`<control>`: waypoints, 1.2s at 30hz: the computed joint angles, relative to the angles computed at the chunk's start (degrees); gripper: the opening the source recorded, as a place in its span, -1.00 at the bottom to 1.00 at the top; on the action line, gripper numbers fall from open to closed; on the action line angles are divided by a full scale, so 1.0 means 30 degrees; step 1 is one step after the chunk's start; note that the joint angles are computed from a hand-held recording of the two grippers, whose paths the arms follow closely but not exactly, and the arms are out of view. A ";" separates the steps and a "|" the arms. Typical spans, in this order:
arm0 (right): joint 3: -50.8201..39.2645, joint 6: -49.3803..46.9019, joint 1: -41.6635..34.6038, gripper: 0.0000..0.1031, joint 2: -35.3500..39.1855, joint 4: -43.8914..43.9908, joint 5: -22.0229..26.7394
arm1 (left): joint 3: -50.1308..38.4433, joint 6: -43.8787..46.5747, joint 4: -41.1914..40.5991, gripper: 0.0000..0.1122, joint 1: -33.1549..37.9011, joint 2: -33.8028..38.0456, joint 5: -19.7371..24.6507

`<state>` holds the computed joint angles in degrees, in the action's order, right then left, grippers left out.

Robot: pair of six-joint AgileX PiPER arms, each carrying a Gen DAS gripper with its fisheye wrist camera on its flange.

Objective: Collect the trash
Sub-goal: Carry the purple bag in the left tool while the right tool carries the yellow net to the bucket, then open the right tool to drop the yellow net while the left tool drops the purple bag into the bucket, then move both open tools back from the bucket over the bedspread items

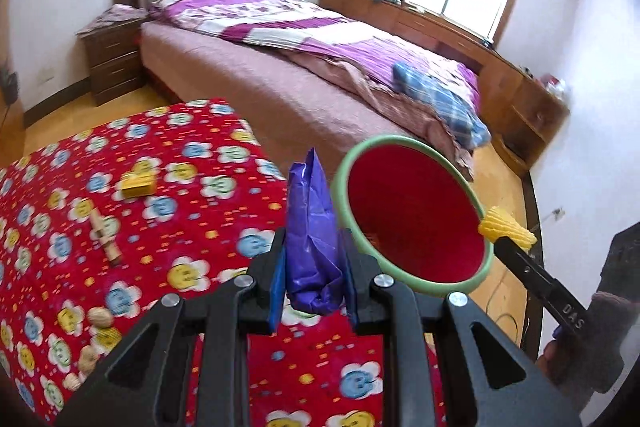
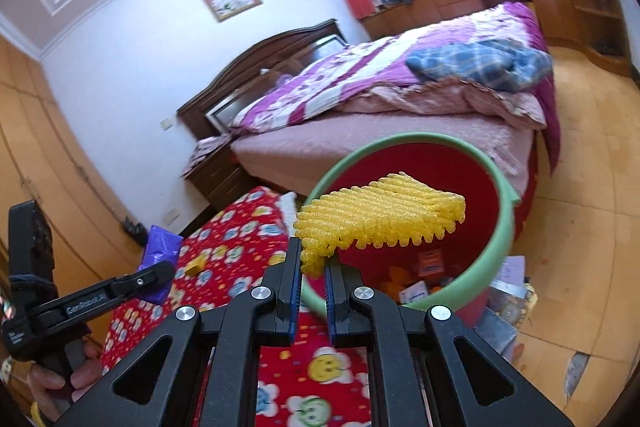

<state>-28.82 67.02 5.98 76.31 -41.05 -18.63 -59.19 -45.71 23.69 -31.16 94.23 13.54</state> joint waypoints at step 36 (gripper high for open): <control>-0.0260 0.2046 -0.2831 -0.38 0.2783 -0.3020 -0.1613 | -0.5581 0.5229 -0.3899 -0.24 -0.1087 0.5435 0.1768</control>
<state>-29.60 73.16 -2.52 84.66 -50.11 -23.47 -75.93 -30.02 11.99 -34.42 110.53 18.85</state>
